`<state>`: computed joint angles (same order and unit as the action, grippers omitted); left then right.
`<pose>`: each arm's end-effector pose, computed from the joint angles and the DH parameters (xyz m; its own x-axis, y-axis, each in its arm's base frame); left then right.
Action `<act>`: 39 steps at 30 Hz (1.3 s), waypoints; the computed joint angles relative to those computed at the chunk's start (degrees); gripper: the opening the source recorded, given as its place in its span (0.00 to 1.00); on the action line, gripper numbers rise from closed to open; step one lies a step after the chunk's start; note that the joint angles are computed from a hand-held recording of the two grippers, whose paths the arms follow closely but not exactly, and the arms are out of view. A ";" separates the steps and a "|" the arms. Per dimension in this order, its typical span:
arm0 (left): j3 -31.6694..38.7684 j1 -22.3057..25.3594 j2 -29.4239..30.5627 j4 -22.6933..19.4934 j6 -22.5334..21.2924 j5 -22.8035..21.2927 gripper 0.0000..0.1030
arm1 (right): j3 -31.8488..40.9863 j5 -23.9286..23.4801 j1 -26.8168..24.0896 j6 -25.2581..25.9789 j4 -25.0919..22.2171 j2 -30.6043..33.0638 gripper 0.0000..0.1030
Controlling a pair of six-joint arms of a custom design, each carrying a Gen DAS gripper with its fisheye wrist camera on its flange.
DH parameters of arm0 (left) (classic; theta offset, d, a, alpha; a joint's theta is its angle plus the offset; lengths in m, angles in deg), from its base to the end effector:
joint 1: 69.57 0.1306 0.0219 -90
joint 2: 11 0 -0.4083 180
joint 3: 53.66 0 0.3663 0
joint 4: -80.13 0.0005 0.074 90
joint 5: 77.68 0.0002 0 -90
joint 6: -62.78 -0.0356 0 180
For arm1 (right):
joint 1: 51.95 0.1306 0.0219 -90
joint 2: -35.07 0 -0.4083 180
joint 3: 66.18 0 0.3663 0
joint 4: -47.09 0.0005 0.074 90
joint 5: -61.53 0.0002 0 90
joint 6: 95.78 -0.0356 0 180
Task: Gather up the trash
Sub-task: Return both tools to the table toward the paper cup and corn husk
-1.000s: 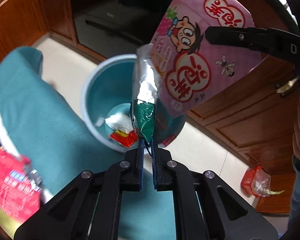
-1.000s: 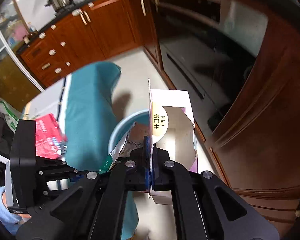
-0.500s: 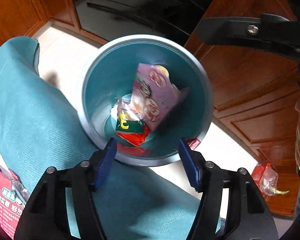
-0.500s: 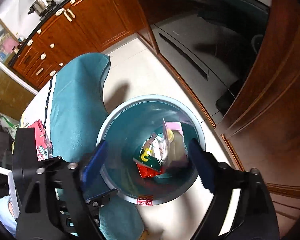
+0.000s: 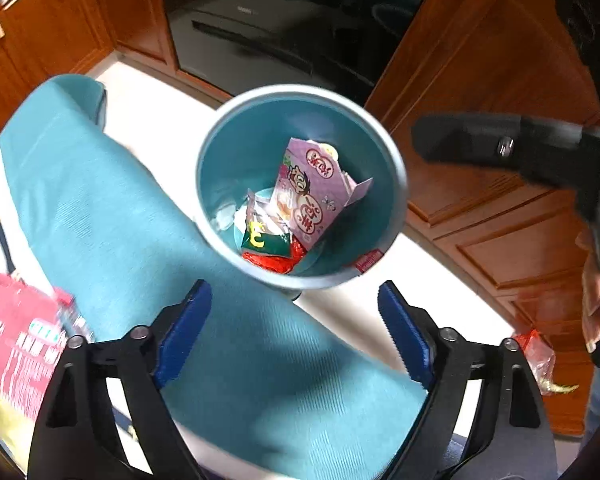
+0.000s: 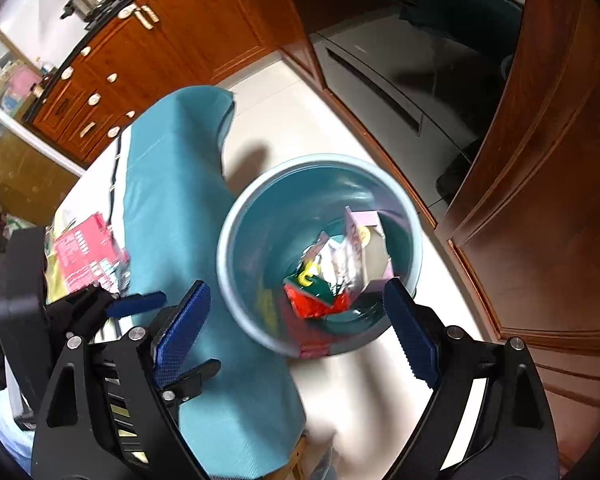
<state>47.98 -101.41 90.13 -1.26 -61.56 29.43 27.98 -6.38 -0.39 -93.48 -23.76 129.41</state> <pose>0.4053 -0.2646 0.4278 -0.3858 0.8742 -0.2947 0.9222 0.3563 -0.1504 0.2929 0.3467 0.4353 -0.6728 0.6415 -0.3684 0.5614 0.7671 0.3105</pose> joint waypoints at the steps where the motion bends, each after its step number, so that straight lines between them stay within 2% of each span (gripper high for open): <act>1: -0.08 0.77 -0.84 -0.17 -0.25 0.58 0.87 | 1.36 0.52 0.77 -0.09 -1.01 0.54 0.82; 5: -0.40 4.67 -4.45 -0.85 -2.11 3.23 0.94 | 7.11 2.63 3.83 -0.50 -4.25 2.94 0.84; 12: -1.13 15.13 -9.03 -2.89 -8.39 6.74 0.96 | 21.58 4.37 8.31 1.83 -9.15 11.22 0.84; 17: -1.74 24.99 -10.46 -4.65 -14.84 8.97 0.96 | 34.43 3.09 10.43 5.21 -12.40 19.69 0.85; 25: -5.34 38.19 -11.92 -6.15 -22.93 11.52 0.96 | 52.37 -2.52 11.72 9.52 -19.16 32.85 0.87; 31: -10.56 44.53 -13.14 -6.87 -29.05 10.53 0.96 | 54.41 -5.81 11.42 10.09 -19.86 36.56 0.87; 34: -12.71 46.51 -13.18 -7.70 -31.95 9.16 0.96 | 49.70 -8.04 11.32 8.95 -16.26 35.34 0.87; 36: -14.08 47.12 -13.12 -7.31 -32.65 8.46 0.96 | 47.21 -9.11 11.47 8.10 -14.56 34.80 0.87; 39: -15.49 46.84 -12.61 -5.62 -31.13 7.30 0.96 | 43.72 -8.47 11.62 7.34 -11.83 33.46 0.87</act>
